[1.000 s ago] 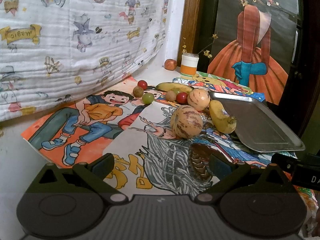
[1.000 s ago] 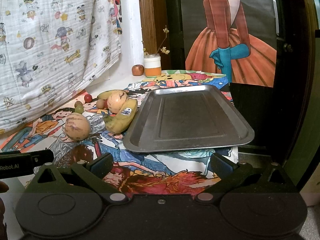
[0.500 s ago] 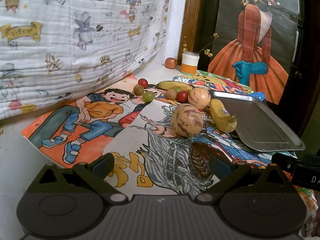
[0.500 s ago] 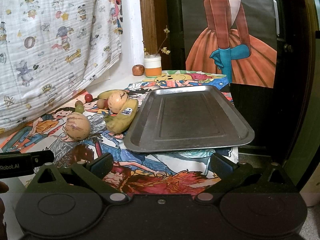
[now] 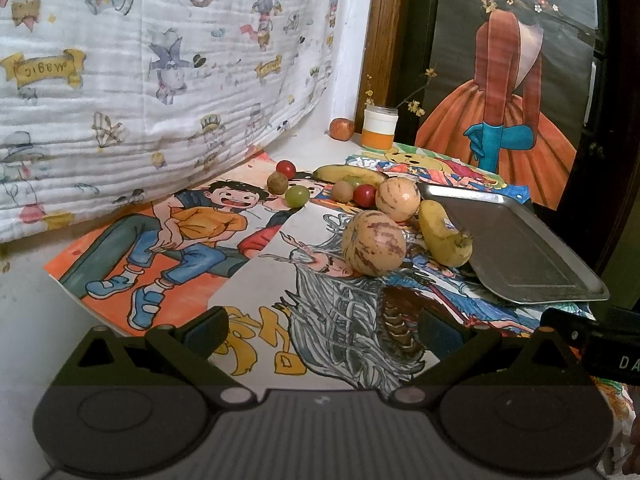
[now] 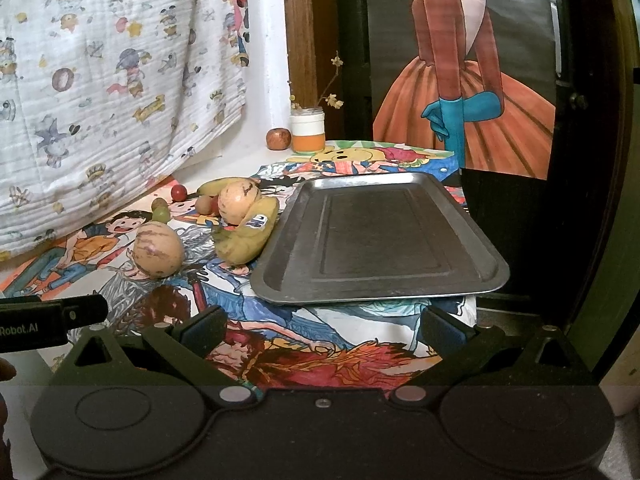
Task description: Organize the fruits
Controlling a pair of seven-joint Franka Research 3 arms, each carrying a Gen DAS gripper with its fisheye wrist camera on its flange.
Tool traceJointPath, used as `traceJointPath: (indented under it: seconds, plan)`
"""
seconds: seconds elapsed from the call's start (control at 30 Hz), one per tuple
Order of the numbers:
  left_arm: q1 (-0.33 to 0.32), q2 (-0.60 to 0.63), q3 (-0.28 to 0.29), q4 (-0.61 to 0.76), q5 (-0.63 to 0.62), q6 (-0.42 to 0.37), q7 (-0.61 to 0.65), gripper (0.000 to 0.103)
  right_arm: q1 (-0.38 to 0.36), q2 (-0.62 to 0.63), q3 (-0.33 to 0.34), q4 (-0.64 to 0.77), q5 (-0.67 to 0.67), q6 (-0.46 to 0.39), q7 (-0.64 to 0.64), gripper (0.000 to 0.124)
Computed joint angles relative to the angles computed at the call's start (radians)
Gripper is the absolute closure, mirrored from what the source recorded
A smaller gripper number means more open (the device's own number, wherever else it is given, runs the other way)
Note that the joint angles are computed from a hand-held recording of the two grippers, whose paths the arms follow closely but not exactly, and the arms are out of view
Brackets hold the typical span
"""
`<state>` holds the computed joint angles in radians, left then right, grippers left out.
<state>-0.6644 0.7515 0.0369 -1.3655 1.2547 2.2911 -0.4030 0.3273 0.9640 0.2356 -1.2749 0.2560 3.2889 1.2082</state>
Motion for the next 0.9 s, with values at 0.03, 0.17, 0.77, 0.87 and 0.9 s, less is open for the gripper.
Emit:
traceJointPath:
  seconds: [0.03, 0.17, 0.77, 0.87, 0.9]
  plan:
    - [-0.001, -0.001, 0.0, 0.0, -0.001, -0.002, 0.0, 0.0, 0.002, 0.001, -0.002, 0.003, 0.0, -0.001, 0.001, 0.021]
    - [-0.001, -0.002, -0.007, 0.008, -0.024, -0.024, 0.019, 0.0, 0.027, -0.009, -0.036, -0.006, 0.007, -0.005, 0.01, 0.021]
    - [-0.064, -0.113, -0.051, -0.119, 0.068, -0.135, -0.053, 0.0, 0.016, -0.239, -0.033, -0.392, -0.044, 0.268, 0.024, 0.021]
    - [-0.066, -0.129, -0.068, -0.136, 0.072, -0.182, -0.07, 0.0, -0.102, -0.246, 0.085, -0.437, -0.2, 0.291, 0.082, 0.021]
    - [-0.064, -0.133, -0.073, -0.141, 0.07, -0.193, -0.078, 0.0, -0.189, -0.236, 0.168, -0.449, -0.312, 0.287, 0.122, 0.021]
